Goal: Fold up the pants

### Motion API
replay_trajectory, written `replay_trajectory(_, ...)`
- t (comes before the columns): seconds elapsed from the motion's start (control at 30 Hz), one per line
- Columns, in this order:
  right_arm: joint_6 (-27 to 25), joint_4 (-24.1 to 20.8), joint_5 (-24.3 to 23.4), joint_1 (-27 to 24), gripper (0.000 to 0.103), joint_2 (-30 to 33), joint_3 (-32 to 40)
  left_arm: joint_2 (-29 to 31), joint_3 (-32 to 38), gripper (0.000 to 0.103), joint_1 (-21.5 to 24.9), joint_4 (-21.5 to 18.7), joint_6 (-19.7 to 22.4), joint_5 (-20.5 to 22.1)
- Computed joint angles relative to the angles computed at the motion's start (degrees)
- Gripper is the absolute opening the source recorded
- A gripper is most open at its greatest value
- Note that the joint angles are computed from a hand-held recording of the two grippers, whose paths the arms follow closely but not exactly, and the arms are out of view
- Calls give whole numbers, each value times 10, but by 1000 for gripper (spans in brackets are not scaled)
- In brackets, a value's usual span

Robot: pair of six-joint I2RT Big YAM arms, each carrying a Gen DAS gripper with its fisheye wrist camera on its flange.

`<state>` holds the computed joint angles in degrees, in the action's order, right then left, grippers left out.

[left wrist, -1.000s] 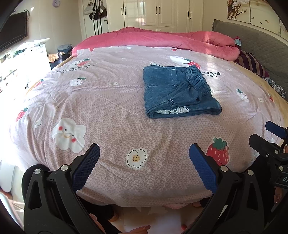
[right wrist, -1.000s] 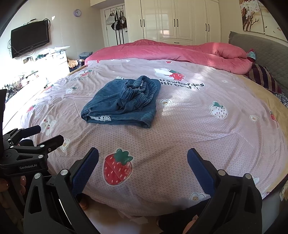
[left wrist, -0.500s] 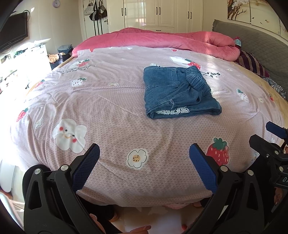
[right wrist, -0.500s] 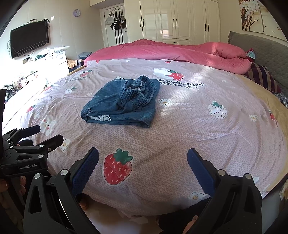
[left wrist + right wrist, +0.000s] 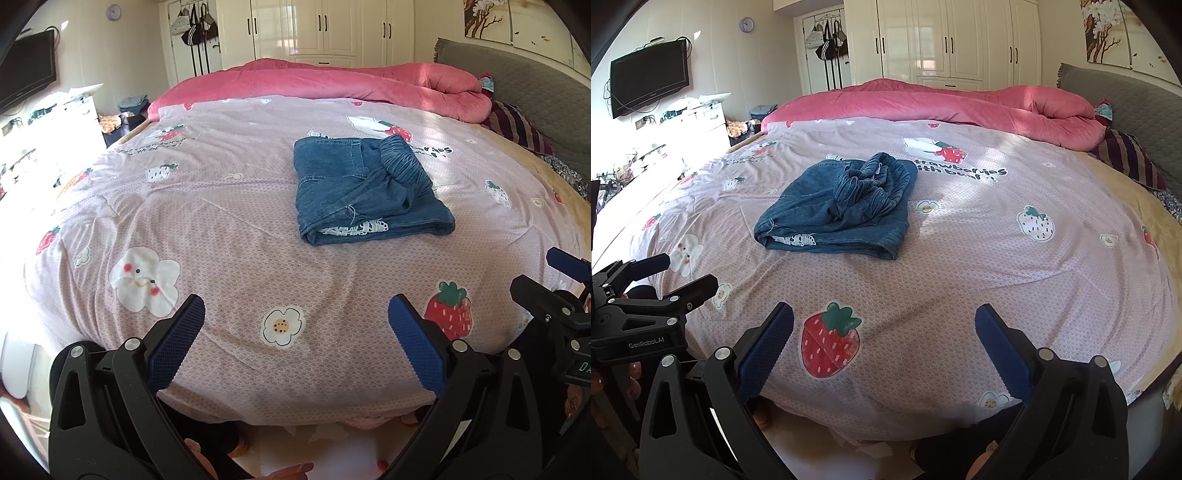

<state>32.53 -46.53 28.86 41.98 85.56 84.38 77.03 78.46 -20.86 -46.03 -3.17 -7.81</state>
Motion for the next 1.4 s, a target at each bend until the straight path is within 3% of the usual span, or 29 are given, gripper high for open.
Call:
replay_trajectory(0.43, 3, -6, 2, 1, 98, 3, 3, 0, -1, 93, -8, 0, 11, -20)
replay_trajectory(0.9, 16, -11, -3, -12, 98, 7, -2, 20, 13, 93, 0, -22, 4, -14)
replay_trajectory(1.07, 21, -6, -12, -42, 98, 5, -11, 18, 6, 93, 26, 18, 11, 18)
replay_trajectory(1.2, 20, -12, 2, -86, 98, 0, -13, 70, 75, 94, 75, -14, 1, 21)
replay_trajectory(1.27, 21, -27, 7, -120, 98, 5, -2, 124, 140, 93, 108, -44, -1, 14)
replay_trajectory(1.33, 17, -45, 15, -160, 98, 19, 18, 174, 196, 93, 135, -45, -2, 4)
replay_trajectory(1.4, 10, -48, 32, -193, 98, 34, 32, 251, 292, 93, 158, -95, -13, -13)
